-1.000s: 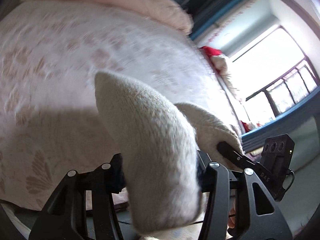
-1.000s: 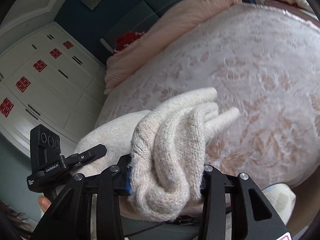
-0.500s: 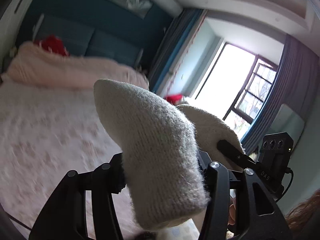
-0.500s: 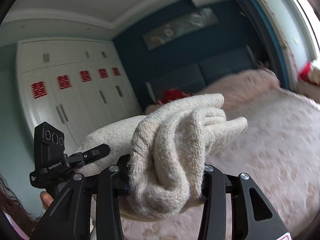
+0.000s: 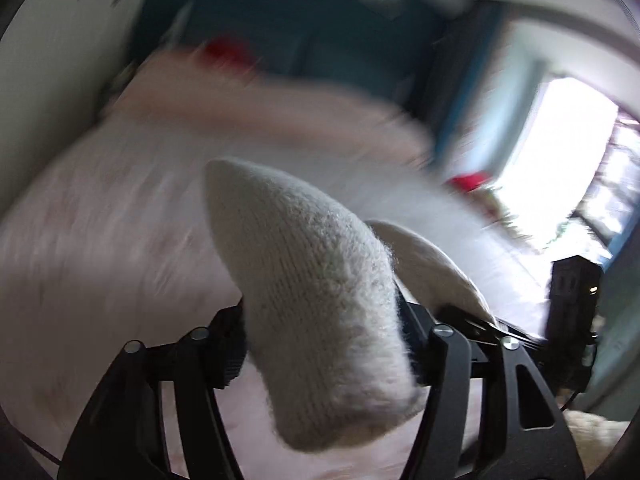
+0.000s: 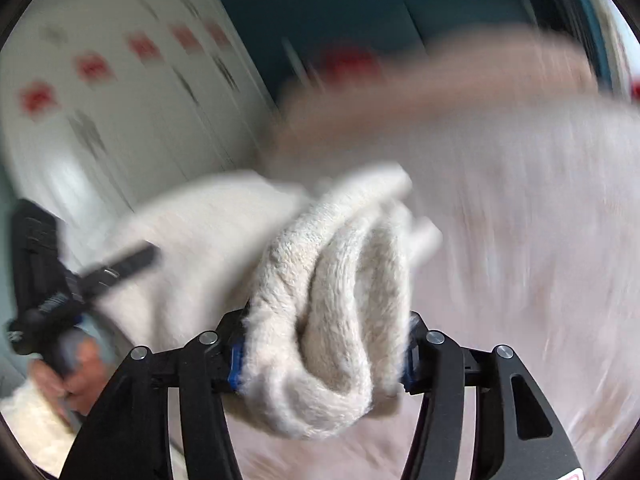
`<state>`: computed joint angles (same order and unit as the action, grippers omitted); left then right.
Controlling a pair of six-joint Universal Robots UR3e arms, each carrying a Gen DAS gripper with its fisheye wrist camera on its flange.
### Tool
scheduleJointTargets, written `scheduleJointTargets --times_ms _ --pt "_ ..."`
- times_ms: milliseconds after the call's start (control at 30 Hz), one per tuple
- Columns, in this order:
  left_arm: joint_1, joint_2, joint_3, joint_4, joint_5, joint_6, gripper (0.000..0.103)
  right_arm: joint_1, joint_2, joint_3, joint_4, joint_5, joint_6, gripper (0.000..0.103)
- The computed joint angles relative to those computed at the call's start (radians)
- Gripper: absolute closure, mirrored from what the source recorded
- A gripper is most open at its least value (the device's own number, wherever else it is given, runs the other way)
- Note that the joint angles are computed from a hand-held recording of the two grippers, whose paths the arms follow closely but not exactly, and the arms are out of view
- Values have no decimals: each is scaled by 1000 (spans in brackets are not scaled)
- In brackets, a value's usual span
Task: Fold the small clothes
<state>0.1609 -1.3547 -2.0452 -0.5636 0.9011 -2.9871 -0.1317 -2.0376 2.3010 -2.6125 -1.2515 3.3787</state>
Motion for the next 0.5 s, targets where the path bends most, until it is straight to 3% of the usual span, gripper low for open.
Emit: scheduleJointTargets --times_ms 67,100,133,167,267,300,400,467,500 --pt "-26 -111 -74 54 180 5 44 -41 31 87 89 39 9 54" --pt "2 -106 -131 92 181 8 43 -46 -17 135 42 55 36 52" --pt "67 -60 -212 138 98 34 42 -9 -92 142 44 9 63 49" --pt "134 23 -258 101 33 61 42 24 -125 106 92 -32 42 48" --pt "233 135 -261 -81 -106 91 33 85 -94 -28 169 -75 1 29" --pt "249 148 -269 -94 -139 80 30 115 -45 -73 161 -119 10 27" --pt "234 69 -196 -133 -178 19 26 114 60 -94 123 -123 40 23" --pt "192 23 -178 -89 -135 -43 27 105 156 -114 130 -110 84 24" --pt "173 11 -187 -51 -100 -60 32 74 191 -97 121 -57 92 42"
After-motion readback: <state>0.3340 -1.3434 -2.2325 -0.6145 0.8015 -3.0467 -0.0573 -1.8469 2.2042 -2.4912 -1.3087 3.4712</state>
